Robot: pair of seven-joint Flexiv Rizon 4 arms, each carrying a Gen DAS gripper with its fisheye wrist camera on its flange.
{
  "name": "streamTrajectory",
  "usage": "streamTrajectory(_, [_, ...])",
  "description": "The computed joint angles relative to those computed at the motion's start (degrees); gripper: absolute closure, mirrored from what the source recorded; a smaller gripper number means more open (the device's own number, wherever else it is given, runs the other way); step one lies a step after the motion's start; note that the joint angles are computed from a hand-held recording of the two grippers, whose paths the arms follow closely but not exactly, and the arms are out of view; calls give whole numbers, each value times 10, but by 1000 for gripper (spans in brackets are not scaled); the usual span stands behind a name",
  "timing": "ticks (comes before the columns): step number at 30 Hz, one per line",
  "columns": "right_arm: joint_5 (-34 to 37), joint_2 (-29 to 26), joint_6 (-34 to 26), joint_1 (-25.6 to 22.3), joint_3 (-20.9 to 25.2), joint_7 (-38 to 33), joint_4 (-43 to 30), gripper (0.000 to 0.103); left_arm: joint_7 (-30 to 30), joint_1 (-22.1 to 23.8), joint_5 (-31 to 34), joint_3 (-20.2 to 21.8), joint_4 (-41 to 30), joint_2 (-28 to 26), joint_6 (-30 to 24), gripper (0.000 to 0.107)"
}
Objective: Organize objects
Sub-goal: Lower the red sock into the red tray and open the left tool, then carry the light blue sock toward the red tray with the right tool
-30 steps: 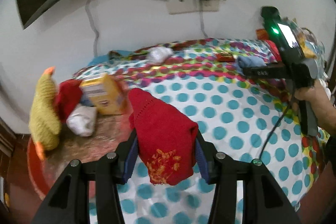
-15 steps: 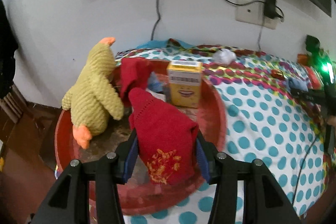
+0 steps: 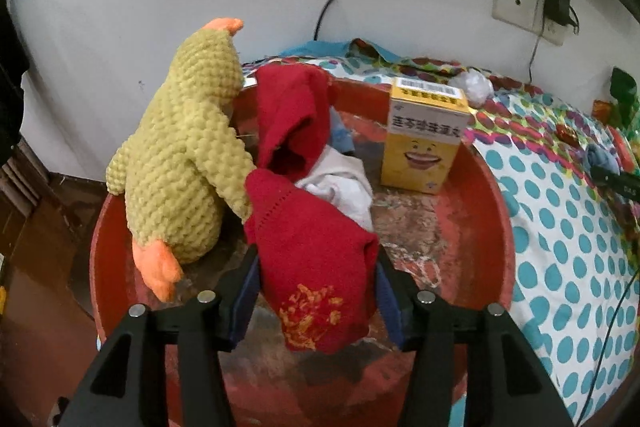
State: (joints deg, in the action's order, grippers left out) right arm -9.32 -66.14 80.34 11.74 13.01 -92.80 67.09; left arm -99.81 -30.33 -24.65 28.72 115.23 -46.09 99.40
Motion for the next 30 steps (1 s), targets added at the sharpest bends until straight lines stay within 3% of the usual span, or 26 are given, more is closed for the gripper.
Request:
streamTrajectory(4, [-1, 0, 1, 2, -5, 2, 0, 53, 9, 23, 2, -29, 22, 10, 62, 38])
streamTrajectory(7, [-1, 0, 1, 4, -8, 5, 0, 53, 30, 50, -1, -63, 35, 29, 75, 29])
streamTrajectory(11, [-4, 1, 3, 2, -12, 6, 1, 53, 41, 42, -34, -74, 64, 46, 106, 29])
streamTrajectory(14, [-6, 0, 2, 5, -12, 9, 0, 53, 34, 51, -47, -106, 101, 62, 151, 29])
streamTrajectory(17, [-7, 0, 2, 2, -12, 8, 1, 53, 44, 2, -109, -95, 131, 58, 202, 29])
streamTrajectory(20, [-6, 0, 2, 4, -12, 11, 1, 51, 57, -12, -140, -107, 148, 59, 241, 29])
streamTrajectory(23, [-8, 0, 5, 9, -21, 19, 1, 51, 64, 11, -143, -140, 157, 79, 243, 29])
streamTrajectory(25, [-9, -1, 4, 8, -22, 21, -1, 51, 53, 32, -130, -165, 166, 86, 271, 29])
streamTrajectory(30, [-10, -6, 0, 4, -14, 19, -7, 51, 129, -7, -221, -173, 163, 79, 279, 29])
